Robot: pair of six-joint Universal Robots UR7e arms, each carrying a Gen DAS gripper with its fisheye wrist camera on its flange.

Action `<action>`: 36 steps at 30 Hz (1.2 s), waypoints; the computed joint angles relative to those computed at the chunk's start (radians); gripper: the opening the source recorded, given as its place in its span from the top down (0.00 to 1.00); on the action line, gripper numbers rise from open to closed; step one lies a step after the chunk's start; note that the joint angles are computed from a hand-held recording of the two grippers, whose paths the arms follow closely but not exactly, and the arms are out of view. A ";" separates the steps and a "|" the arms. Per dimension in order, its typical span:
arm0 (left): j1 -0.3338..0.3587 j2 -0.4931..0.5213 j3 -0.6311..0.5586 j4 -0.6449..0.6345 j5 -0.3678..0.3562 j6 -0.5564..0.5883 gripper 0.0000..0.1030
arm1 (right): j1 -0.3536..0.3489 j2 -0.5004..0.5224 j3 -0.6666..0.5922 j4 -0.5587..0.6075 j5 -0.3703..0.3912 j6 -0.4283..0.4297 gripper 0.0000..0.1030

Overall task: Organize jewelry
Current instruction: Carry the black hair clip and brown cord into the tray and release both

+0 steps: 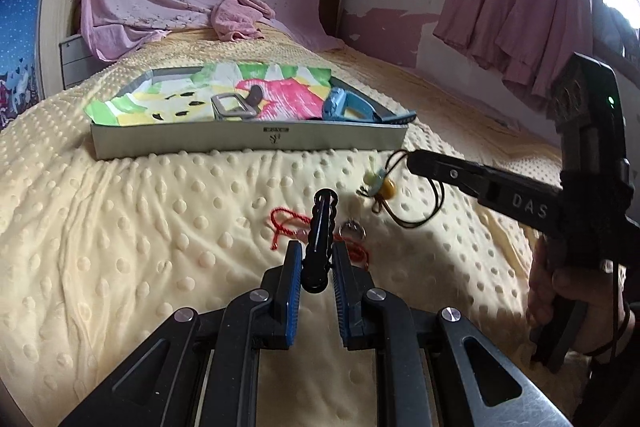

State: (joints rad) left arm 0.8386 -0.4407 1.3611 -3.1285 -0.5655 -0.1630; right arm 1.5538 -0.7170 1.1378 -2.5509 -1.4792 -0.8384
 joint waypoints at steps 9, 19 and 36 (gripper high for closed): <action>0.021 0.040 -0.114 -0.051 0.062 0.045 0.86 | 0.023 0.021 -0.062 0.009 0.051 -0.014 0.97; 0.069 0.105 -0.325 -0.078 0.142 0.195 0.86 | 0.067 0.180 -0.324 0.075 0.081 0.007 0.97; 0.146 0.144 -0.482 0.124 0.179 0.121 0.86 | 0.085 0.378 -0.574 0.185 -0.058 0.062 0.97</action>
